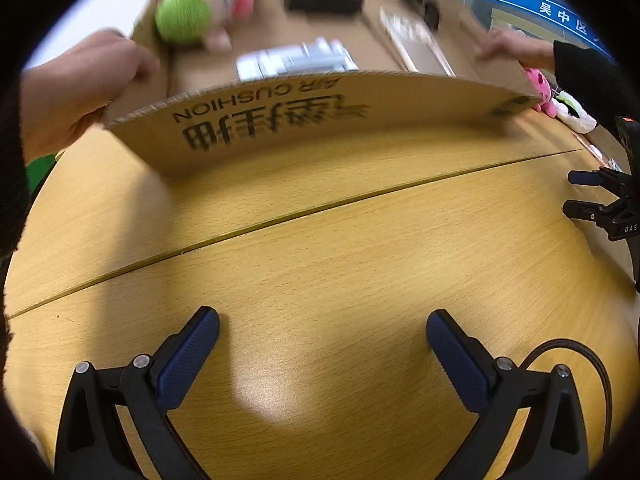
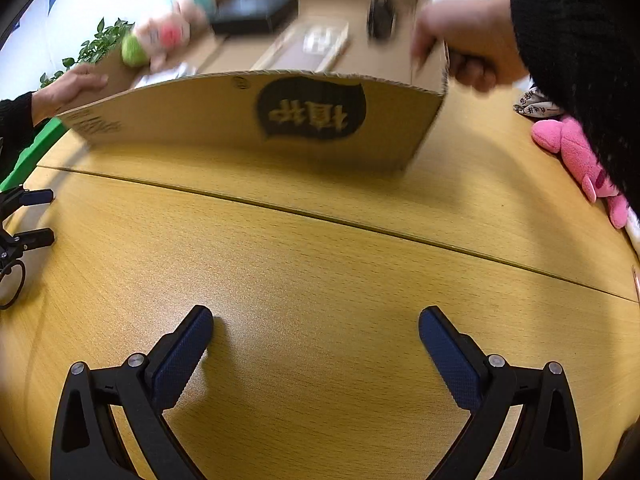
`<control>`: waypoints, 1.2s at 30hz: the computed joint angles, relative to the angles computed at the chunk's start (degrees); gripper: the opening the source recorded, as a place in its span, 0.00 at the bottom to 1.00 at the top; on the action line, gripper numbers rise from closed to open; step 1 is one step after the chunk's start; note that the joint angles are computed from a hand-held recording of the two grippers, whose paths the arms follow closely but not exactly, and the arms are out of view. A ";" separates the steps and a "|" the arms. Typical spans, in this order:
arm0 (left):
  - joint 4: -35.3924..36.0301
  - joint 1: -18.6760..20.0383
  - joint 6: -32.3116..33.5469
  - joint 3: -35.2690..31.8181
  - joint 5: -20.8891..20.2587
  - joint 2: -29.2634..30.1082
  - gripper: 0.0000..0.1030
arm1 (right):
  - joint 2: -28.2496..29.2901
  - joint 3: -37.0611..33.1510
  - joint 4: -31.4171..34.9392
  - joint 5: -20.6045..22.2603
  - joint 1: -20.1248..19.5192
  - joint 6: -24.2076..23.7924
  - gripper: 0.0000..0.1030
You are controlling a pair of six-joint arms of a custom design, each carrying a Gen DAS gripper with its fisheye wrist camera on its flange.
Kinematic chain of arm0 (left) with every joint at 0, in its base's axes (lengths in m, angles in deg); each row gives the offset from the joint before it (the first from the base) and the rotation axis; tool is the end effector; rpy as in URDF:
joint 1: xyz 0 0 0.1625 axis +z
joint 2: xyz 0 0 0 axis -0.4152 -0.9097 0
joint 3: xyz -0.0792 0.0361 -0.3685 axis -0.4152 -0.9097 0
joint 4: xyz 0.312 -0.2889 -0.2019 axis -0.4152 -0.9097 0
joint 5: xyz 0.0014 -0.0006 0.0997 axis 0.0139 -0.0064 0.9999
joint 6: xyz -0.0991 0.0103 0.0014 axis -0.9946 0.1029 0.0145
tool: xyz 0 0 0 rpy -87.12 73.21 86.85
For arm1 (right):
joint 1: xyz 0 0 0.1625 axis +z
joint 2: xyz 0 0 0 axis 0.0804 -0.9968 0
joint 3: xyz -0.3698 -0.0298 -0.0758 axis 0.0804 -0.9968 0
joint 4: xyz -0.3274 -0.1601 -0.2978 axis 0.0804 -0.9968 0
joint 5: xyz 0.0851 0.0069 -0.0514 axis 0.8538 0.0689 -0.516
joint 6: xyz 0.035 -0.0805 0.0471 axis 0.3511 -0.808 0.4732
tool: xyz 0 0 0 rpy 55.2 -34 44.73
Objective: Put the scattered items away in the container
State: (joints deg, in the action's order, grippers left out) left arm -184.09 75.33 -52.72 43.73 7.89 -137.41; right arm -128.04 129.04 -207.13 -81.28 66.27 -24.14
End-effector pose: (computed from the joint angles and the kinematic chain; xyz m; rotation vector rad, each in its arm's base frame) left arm -0.1939 -0.5189 0.0295 1.3048 2.3562 -0.3025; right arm -0.0103 -0.3088 0.2325 0.1165 -2.1903 0.8061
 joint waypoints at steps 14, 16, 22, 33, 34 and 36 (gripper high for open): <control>0.16 0.11 0.22 -0.21 -0.29 0.11 1.00 | -0.42 0.03 0.39 0.15 -0.13 -0.06 1.00; 0.72 0.06 2.01 0.03 -1.15 -0.23 1.00 | -0.40 -0.03 0.46 0.10 -0.09 -0.03 1.00; 1.04 0.10 2.27 -0.18 -1.63 -0.28 1.00 | -0.45 -0.27 0.79 0.05 -0.05 0.03 1.00; 1.25 0.23 2.56 -0.64 -1.78 0.00 1.00 | -0.67 -0.43 1.24 -0.09 0.16 0.16 1.00; 1.27 0.23 2.58 -0.67 -1.79 0.02 1.00 | -0.69 -0.44 1.27 -0.07 0.13 0.16 1.00; 1.29 0.23 2.60 -0.71 -1.79 0.04 1.00 | -0.71 -0.55 1.42 -0.15 0.23 0.22 1.00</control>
State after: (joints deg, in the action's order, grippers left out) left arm -182.80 75.56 -50.12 43.02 6.10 -137.37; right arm -128.75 128.49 -205.71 -81.43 66.50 -23.92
